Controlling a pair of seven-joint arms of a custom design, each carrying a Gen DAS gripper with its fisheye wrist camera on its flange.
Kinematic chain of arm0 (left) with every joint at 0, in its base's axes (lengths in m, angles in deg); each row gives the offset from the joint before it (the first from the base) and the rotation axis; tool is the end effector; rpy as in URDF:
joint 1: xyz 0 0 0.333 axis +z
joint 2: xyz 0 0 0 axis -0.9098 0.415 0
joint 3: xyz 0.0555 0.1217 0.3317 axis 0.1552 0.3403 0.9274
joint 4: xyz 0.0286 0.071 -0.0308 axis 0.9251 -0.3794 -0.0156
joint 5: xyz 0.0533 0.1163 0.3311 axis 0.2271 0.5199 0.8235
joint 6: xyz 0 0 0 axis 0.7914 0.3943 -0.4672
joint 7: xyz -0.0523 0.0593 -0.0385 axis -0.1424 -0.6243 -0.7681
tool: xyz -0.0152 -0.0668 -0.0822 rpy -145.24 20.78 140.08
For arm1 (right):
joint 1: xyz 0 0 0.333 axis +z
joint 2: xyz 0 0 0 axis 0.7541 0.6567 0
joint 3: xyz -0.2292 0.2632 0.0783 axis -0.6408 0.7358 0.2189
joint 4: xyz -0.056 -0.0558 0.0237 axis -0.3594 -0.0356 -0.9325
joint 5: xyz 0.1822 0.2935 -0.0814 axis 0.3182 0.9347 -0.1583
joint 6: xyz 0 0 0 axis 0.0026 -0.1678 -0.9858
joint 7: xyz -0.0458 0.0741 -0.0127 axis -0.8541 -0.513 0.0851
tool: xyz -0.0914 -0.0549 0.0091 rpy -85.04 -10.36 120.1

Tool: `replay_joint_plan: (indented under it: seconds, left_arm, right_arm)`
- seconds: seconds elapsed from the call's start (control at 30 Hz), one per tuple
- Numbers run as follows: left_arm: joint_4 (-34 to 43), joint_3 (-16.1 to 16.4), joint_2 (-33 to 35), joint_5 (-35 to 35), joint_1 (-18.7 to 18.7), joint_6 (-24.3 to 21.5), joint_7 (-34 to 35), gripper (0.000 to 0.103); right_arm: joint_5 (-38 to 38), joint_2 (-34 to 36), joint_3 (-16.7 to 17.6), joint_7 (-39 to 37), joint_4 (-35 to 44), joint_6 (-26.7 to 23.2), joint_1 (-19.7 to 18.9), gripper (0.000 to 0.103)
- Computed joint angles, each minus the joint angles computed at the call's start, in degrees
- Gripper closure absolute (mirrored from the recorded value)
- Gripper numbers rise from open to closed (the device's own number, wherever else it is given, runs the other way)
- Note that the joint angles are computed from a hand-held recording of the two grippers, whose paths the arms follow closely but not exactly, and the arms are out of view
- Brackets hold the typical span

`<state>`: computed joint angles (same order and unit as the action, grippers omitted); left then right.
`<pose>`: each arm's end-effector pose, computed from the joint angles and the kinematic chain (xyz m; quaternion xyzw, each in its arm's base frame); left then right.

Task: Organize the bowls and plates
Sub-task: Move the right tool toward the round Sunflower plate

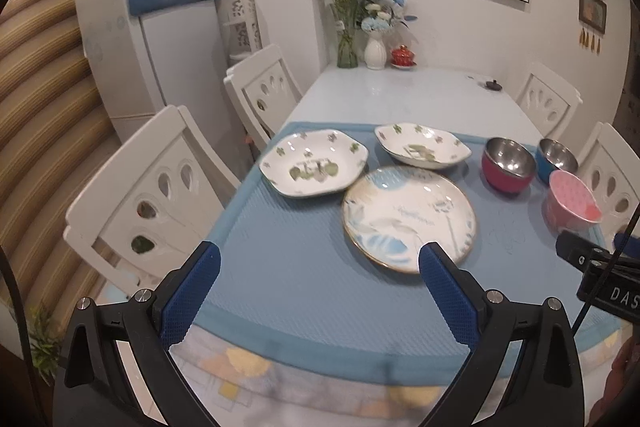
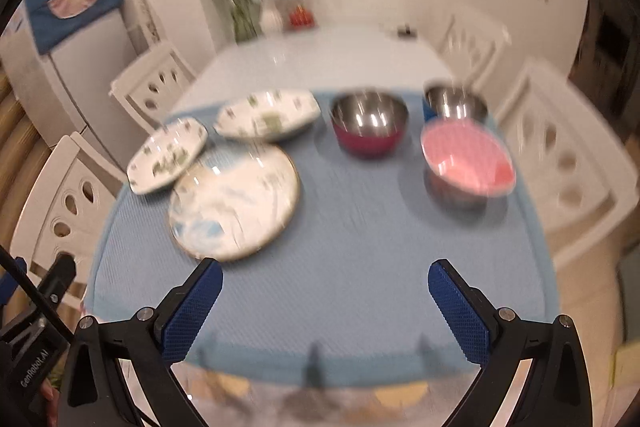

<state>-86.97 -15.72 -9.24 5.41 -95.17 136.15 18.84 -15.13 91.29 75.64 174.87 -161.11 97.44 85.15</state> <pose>0.4865 -0.3984 0.5454 -0.6765 0.6009 -0.2374 0.3534 0.5055 0.3987 0.5525 -0.6365 0.6945 -0.2295 0.2447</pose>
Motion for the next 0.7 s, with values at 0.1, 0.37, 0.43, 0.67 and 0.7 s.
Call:
replay_joint_plan:
  seconds: [0.1, 0.37, 0.43, 0.67, 0.7]
  left_arm:
    - [-0.7, 0.7, 0.0, -0.7, 1.9, 3.5, 1.5, 0.003]
    - [-0.3, 2.6, 1.2, -2.3, 5.6, 11.9, 4.1, 0.003]
    - [0.3, 2.9, 1.9, -4.4, 6.6, 14.0, 4.8, 0.003]
    - [4.1, 3.0, 6.6, -13.3, 8.2, 16.5, 14.2, 0.003]
    - [4.3, 3.1, 6.9, -14.5, 8.2, 16.9, 15.3, 0.003]
  right_arm:
    - [-5.3, 2.2, -0.5, 2.0, 3.8, -1.2, 2.4, 0.001]
    - [-12.1, 5.8, -2.7, 4.7, 7.7, 4.5, 4.7, 0.001]
    - [-10.6, 6.4, -2.9, 4.5, 8.5, 6.7, 4.2, 0.001]
    - [-3.0, 11.7, -4.0, 1.0, 14.8, 0.7, 5.0, 0.001]
    - [-1.4, 12.0, -4.1, 0.5, 14.8, 0.8, 4.7, 0.001]
